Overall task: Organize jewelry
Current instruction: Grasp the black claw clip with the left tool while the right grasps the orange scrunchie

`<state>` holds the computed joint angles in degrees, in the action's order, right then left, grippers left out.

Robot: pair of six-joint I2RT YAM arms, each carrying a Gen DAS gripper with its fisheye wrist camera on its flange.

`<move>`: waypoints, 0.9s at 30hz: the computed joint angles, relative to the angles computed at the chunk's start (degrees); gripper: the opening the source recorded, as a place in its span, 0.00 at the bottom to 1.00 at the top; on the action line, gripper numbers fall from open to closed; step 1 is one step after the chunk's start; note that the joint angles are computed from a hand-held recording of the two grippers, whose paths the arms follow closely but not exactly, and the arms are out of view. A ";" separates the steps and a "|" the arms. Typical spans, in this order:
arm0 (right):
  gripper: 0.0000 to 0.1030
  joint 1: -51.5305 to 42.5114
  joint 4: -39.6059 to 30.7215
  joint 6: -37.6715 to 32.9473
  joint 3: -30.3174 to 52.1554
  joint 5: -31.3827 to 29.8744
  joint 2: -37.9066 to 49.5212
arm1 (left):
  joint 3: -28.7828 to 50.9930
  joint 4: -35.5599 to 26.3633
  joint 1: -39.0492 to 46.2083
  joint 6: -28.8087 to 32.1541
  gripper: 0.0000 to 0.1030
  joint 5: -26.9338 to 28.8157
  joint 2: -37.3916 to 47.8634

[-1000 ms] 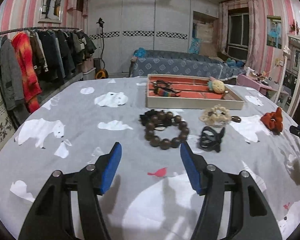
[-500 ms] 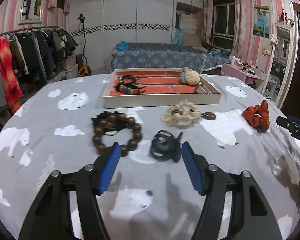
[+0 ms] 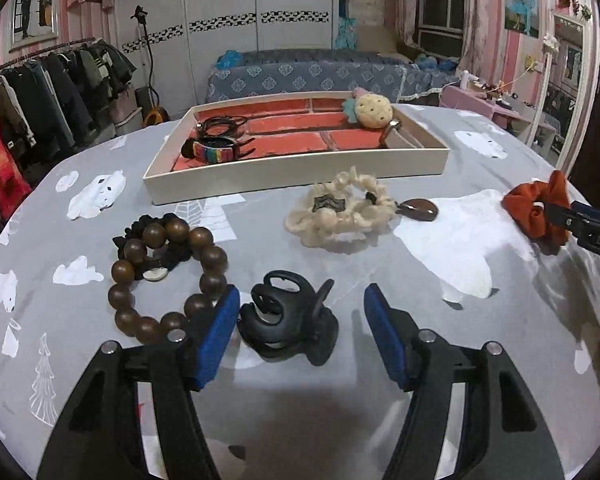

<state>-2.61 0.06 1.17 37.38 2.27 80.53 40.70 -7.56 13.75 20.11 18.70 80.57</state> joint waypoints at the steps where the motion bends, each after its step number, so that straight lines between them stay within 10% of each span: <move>1: 0.73 -0.09 0.19 -0.20 1.05 0.15 1.98 | 0.28 0.02 0.03 -0.08 0.60 0.15 0.53; 11: 0.25 -0.72 -3.14 -2.03 6.60 -2.87 9.40 | 3.46 -2.94 2.12 0.17 0.46 4.31 4.41; 27: 0.21 0.04 -6.70 -1.24 -4.57 -3.98 -16.85 | 2.67 -7.37 11.32 2.64 0.46 12.63 -7.27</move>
<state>-2.57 -6.64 -0.07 32.81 -1.70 63.69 43.36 -14.93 25.08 22.75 31.33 73.30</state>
